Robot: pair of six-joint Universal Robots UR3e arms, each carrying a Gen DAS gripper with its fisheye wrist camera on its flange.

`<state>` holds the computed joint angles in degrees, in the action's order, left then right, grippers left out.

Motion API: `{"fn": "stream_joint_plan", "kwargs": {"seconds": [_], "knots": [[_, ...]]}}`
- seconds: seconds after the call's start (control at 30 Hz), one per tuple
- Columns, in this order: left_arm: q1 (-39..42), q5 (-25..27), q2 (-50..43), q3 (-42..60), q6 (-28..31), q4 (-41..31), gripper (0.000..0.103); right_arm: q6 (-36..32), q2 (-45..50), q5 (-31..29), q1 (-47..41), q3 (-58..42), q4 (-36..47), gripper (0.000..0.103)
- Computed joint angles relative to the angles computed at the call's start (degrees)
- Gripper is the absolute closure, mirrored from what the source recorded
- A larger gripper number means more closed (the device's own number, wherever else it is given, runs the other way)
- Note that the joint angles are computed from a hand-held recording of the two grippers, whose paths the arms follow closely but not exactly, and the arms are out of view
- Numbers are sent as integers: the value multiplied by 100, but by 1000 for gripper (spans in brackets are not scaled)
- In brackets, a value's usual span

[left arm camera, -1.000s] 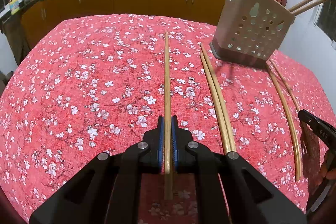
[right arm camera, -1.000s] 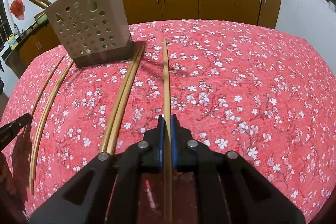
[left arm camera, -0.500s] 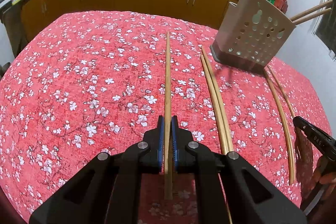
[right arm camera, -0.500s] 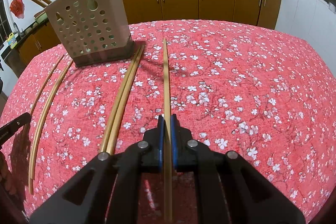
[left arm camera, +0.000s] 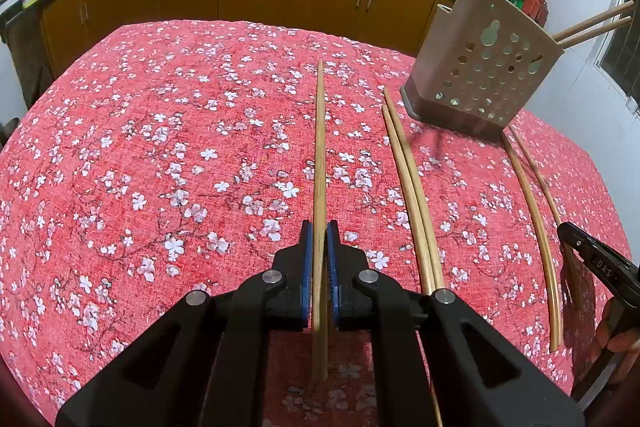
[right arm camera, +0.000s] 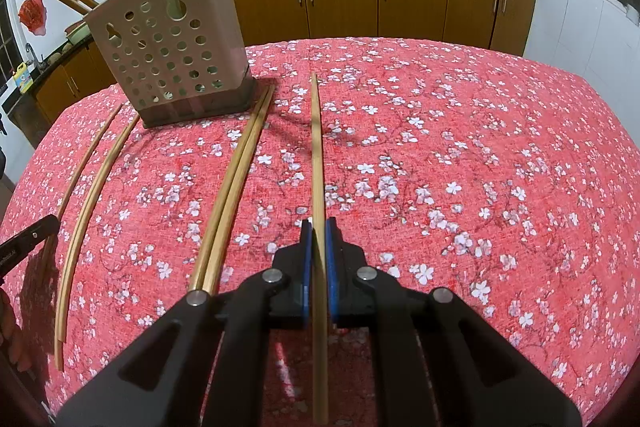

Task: Organize utensils
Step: 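Lift the held chopsticks off the tablecloth with both grippers, then raise both held chopsticks upright and carry them over the beige holder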

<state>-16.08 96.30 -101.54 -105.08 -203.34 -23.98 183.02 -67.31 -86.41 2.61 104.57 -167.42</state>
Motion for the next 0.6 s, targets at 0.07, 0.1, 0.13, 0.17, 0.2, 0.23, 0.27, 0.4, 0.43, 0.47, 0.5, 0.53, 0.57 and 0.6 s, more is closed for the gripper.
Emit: {"fn": "stream_joint_plan", "kwargs": {"seconds": [0.07,0.1,0.13,0.17,0.2,0.23,0.27,0.4,0.43,0.47,0.5,0.53,0.57,0.6], "knots": [[-4,9,19,-9,3,-13,95,3,-9,-9,5,5,4,95],[-6,27,6,1,18,-19,95,4,-22,-18,10,20,3,95],[-57,111,7,32,32,-83,95,3,-8,-11,5,15,-4,95],[-122,203,-21,94,42,-150,95,-1,-39,11,-8,62,-18,95],[-201,315,-24,134,80,-233,95,-4,-67,37,-23,107,-35,95],[-244,367,-17,143,102,-274,95,-4,-99,63,-38,162,-59,95],[-251,377,-19,142,108,-275,95,1,-114,110,-66,191,-74,95],[-259,374,-23,161,96,-289,95,2,-138,102,-61,219,-82,95],[-266,378,-26,172,100,-298,95,-2,-138,103,-63,213,-79,95],[-271,384,-33,184,116,-308,95,7,-128,111,-57,211,-93,95],[-294,410,-49,230,150,-359,95,-4,-144,120,-60,230,-105,95],[-298,405,-39,264,148,-433,95,-15,-186,123,-63,271,-116,95],[-270,363,-31,262,152,-448,95,-13,-278,185,-94,376,-203,95],[-249,315,19,249,144,-453,95,-5,-360,218,-106,455,-282,95]]}}
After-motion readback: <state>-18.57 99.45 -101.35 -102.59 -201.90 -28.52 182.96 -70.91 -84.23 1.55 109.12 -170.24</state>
